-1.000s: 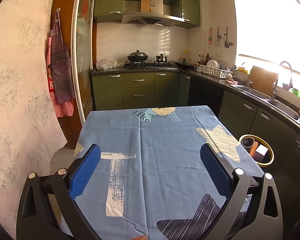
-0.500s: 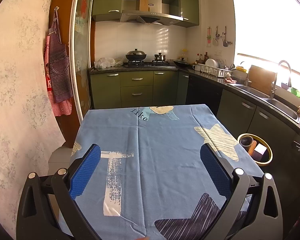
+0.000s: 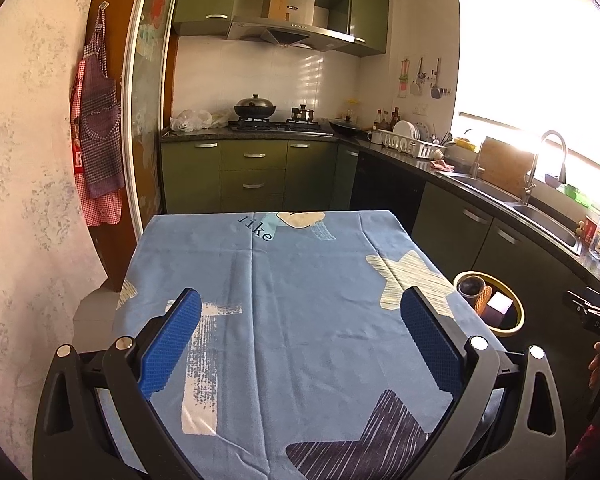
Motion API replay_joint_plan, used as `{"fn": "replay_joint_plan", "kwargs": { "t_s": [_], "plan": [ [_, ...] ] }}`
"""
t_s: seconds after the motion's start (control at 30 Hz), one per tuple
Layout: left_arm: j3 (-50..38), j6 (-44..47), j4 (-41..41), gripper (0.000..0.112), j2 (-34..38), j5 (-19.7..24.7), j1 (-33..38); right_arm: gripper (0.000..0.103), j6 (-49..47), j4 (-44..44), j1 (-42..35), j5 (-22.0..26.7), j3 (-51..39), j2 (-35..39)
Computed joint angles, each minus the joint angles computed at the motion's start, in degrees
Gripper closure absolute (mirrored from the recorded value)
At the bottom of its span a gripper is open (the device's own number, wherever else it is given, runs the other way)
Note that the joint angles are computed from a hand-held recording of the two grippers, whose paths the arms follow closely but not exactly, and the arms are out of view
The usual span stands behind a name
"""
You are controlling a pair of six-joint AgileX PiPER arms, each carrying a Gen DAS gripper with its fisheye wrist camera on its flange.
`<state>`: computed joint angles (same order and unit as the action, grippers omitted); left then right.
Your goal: Collect trash
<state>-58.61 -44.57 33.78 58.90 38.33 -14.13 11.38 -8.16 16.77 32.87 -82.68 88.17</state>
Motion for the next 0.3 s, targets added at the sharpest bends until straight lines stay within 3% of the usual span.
{"fn": "replay_joint_plan", "kwargs": {
  "t_s": [0.17,0.3],
  "plan": [
    [-3.74,9.97,-8.63,0.014,4.11,-0.22,5.05,0.007,-2.17,2.24,-0.08,0.40,-1.96,1.90],
    [-8.47,24.97,-21.56,0.014,12.05,-3.10,13.76,0.007,-7.97,5.82,1.33,4.42,-12.23,9.50]
  ]
}}
